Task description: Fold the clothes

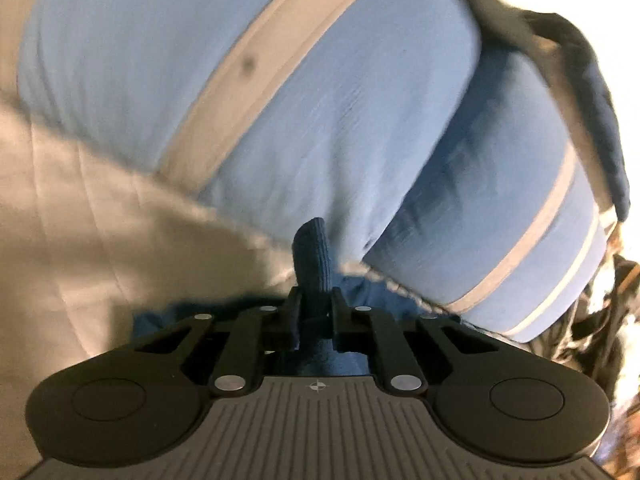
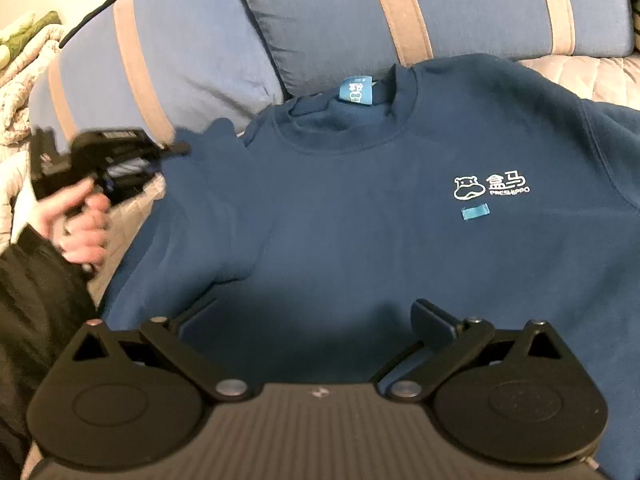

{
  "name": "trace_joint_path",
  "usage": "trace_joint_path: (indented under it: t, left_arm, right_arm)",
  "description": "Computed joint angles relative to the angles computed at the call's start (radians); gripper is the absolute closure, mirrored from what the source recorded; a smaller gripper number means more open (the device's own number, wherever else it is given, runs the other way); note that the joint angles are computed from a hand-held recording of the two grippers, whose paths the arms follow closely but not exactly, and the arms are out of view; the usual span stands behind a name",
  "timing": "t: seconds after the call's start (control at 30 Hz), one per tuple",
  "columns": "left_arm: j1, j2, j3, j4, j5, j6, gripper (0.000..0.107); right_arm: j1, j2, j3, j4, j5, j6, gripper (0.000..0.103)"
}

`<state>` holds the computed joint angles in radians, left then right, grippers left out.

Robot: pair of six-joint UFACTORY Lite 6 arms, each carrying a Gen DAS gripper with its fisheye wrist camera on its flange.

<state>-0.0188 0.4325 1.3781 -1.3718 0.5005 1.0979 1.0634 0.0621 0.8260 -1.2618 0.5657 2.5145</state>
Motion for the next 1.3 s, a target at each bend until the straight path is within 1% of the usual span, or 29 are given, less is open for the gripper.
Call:
trace_joint_path:
  t: [0.1,0.2,0.3,0.37,0.4,0.43,0.47,0.5,0.57,0.67,0.7,0.73,0.77,0.8,0.87,0.93,0.97,1.07,1.1,1.13,1.17,1.2,1.23,1.3]
  left_arm:
    - [-0.037,-0.204,-0.076,0.15,-0.114,-0.055,0.094]
    - [-0.042,-0.408,-0.134,0.351,-0.182,-0.176,0.094]
    - [0.009,-0.585,-0.165,0.54,-0.187,-0.317,0.094]
    - [0.064,-0.685,-0.157,0.634,-0.165,-0.379,0.095]
    - [0.121,-0.737,-0.159,0.626,-0.142,-0.359,0.095]
    - [0.185,-0.783,-0.169,0.577,-0.121,-0.297,0.095]
    - [0.283,-0.826,-0.171,0.486,-0.058,-0.193,0.095]
    - [0.388,-0.882,-0.203,0.391,-0.02,-0.088,0.094]
    - [0.597,-0.983,-0.298,0.189,0.011,0.121,0.095]
    - [0.911,-1.096,-0.516,-0.086,0.017,0.435,0.095]
    - [1.015,-1.097,-0.585,-0.17,0.037,0.54,0.095]
    - [1.117,-1.065,-0.653,-0.219,0.077,0.645,0.095]
    - [1.184,-1.018,-0.708,-0.28,0.076,0.749,0.094]
    - [1.221,-0.955,-0.75,-0.348,0.045,0.854,0.094]
    - [1.267,-0.752,-0.783,-0.48,0.004,1.063,0.094]
    - [1.292,-0.564,-0.794,-0.659,-0.014,1.268,0.091]
    - [1.306,-0.491,-0.791,-0.72,-0.018,1.326,0.089]
    - [1.339,-0.407,-0.812,-0.86,-0.001,1.428,0.072]
    - [1.334,-0.416,-0.818,-0.915,-0.011,1.466,0.065]
    - [1.33,-0.424,-0.824,-0.972,-0.021,1.504,0.062]
    - [1.327,-0.435,-0.82,-0.993,-0.04,1.501,0.055]
    - [1.329,-0.44,-0.801,-0.976,-0.068,1.455,0.052]
    - [1.339,-0.44,-0.773,-0.918,-0.083,1.373,0.052]
    - [1.366,-0.455,-0.746,-0.768,-0.065,1.221,0.049]
  right_arm:
    - [0.003,0.002,-0.004,-0.009,-0.003,0.011,0.0]
    - [0.005,-0.002,-0.015,-0.043,-0.01,0.045,0.0]
    - [0.007,0.001,-0.02,-0.076,-0.016,0.074,0.0]
    - [0.008,0.006,-0.02,-0.096,-0.02,0.089,0.0]
    - [0.008,0.008,-0.021,-0.107,-0.022,0.097,0.0]
    - [0.011,0.008,-0.024,-0.118,-0.019,0.105,0.0]
    - [0.016,0.005,-0.027,-0.127,-0.013,0.114,0.0]
    - [0.021,0.001,-0.031,-0.137,-0.006,0.124,0.0]
    - [0.035,-0.014,-0.047,-0.172,0.014,0.168,0.0]
    - [0.054,-0.04,-0.075,-0.216,0.037,0.234,0.0]
    - [0.06,-0.047,-0.081,-0.225,0.044,0.25,0.0]
    - [0.064,-0.051,-0.085,-0.234,0.049,0.26,0.0]
    - [0.066,-0.05,-0.086,-0.246,0.053,0.272,0.0]
    - [0.069,-0.049,-0.086,-0.256,0.057,0.282,0.0]
    - [0.068,-0.035,-0.077,-0.253,0.054,0.273,0.0]
    - [0.063,-0.013,-0.06,-0.229,0.043,0.243,0.0]
    - [0.06,-0.003,-0.053,-0.221,0.034,0.231,0.0]
    - [0.052,0.012,-0.048,-0.194,0.016,0.201,0.0]
    - [0.05,0.013,-0.049,-0.192,0.011,0.201,0.0]
    - [0.047,0.014,-0.051,-0.192,0.006,0.202,0.0]
    - [0.045,0.014,-0.053,-0.191,0.002,0.202,0.0]
    - [0.042,0.015,-0.054,-0.19,-0.001,0.202,0.0]
    - [0.039,0.018,-0.052,-0.19,-0.004,0.199,0.0]
    - [0.034,0.024,-0.048,-0.189,-0.01,0.193,0.0]
